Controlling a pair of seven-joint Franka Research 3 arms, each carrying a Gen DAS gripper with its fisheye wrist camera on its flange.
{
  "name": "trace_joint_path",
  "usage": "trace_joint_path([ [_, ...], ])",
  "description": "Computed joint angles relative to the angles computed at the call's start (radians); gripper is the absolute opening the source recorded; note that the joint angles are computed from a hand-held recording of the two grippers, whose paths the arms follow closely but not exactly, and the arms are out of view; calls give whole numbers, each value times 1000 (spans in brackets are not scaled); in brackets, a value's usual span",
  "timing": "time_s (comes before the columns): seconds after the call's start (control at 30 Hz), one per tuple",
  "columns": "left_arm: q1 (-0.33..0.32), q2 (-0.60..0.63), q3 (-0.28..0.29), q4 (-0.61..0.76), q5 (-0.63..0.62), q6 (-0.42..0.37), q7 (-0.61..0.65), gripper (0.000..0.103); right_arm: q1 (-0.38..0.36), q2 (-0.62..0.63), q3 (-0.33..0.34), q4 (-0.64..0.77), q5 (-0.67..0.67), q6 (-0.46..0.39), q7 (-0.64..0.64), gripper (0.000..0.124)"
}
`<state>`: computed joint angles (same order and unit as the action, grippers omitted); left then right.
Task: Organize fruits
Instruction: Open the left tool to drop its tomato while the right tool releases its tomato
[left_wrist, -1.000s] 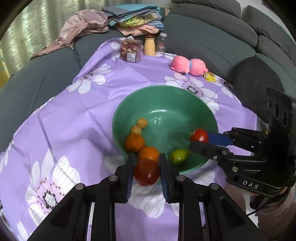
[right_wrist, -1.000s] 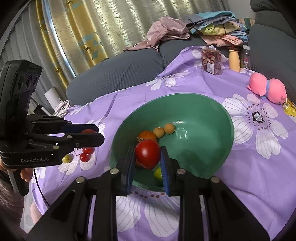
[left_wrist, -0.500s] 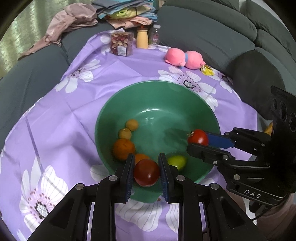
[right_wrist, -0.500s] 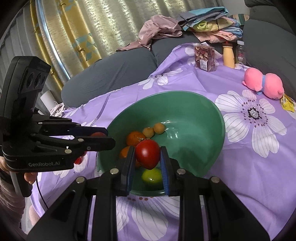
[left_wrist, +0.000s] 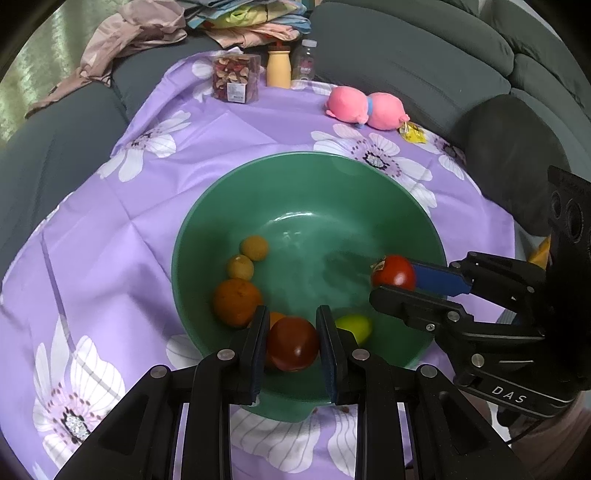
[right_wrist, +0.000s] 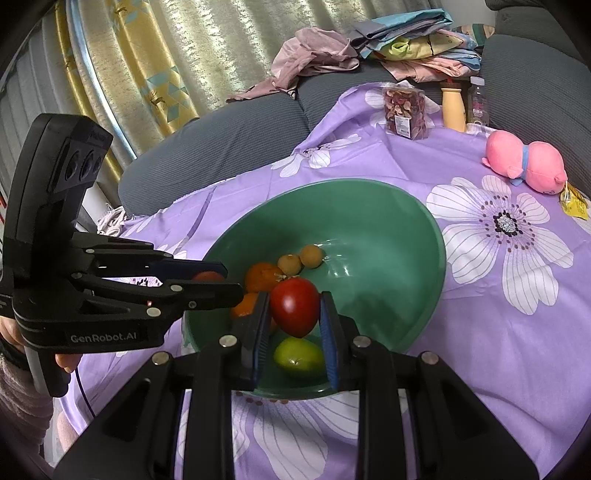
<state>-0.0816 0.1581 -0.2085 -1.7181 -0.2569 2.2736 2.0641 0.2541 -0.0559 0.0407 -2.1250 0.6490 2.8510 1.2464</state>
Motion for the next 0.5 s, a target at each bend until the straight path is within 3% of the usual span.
trace_joint_path([
  [0.5, -2, 7, -3, 0, 9, 4, -14, 26, -3, 10, 1, 4, -13, 1, 14, 27],
])
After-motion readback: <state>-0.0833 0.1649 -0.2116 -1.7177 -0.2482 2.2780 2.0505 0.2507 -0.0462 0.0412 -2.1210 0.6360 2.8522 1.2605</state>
